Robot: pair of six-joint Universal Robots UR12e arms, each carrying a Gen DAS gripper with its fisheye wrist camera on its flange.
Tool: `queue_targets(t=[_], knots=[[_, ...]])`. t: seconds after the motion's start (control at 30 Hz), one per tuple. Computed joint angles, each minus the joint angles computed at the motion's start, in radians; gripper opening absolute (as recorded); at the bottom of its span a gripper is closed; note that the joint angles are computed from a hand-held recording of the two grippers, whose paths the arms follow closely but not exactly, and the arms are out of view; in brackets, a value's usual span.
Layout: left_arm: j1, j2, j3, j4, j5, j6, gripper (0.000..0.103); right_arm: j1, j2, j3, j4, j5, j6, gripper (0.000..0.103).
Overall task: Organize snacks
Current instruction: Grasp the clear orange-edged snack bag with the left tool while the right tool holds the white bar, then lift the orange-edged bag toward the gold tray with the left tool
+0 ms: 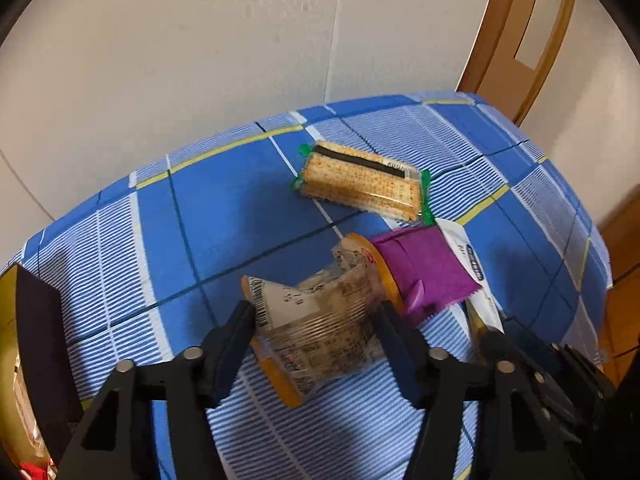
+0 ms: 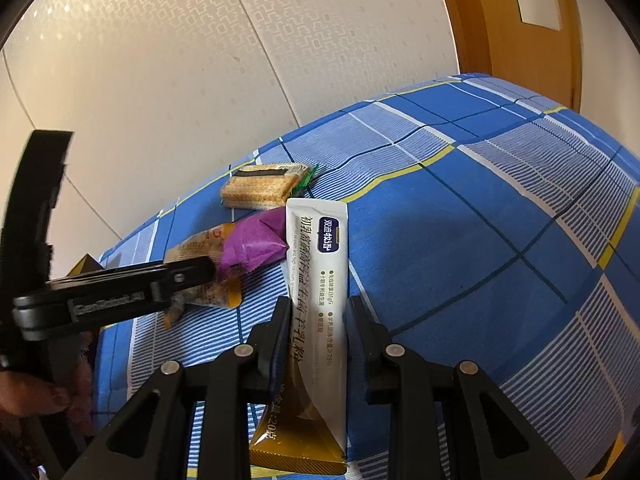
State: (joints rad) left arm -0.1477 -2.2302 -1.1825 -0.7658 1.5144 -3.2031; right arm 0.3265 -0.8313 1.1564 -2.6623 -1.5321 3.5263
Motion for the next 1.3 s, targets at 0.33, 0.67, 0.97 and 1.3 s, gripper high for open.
queue_targets(t=[0.33,0.67,0.97,1.3], knots=[[0.02,0.08,-0.148,0.127,-0.074,-0.081,0.046,0.014,0.005,-0.006,0.003,-0.057,-0.049,0.028],[0.007,0.162,-0.262,0.139,-0.029,-0.119,0.046,0.016,0.005,0.0,-0.005,-0.073,-0.059,0.028],[0.03,0.144,-0.17,-0.015,-0.164,0.112,0.077,0.016,0.005,-0.001,-0.005,-0.071,-0.056,0.028],[-0.036,0.065,0.011,-0.356,0.117,0.603,0.077,0.013,0.006,-0.002,-0.005,-0.057,-0.038,0.028]])
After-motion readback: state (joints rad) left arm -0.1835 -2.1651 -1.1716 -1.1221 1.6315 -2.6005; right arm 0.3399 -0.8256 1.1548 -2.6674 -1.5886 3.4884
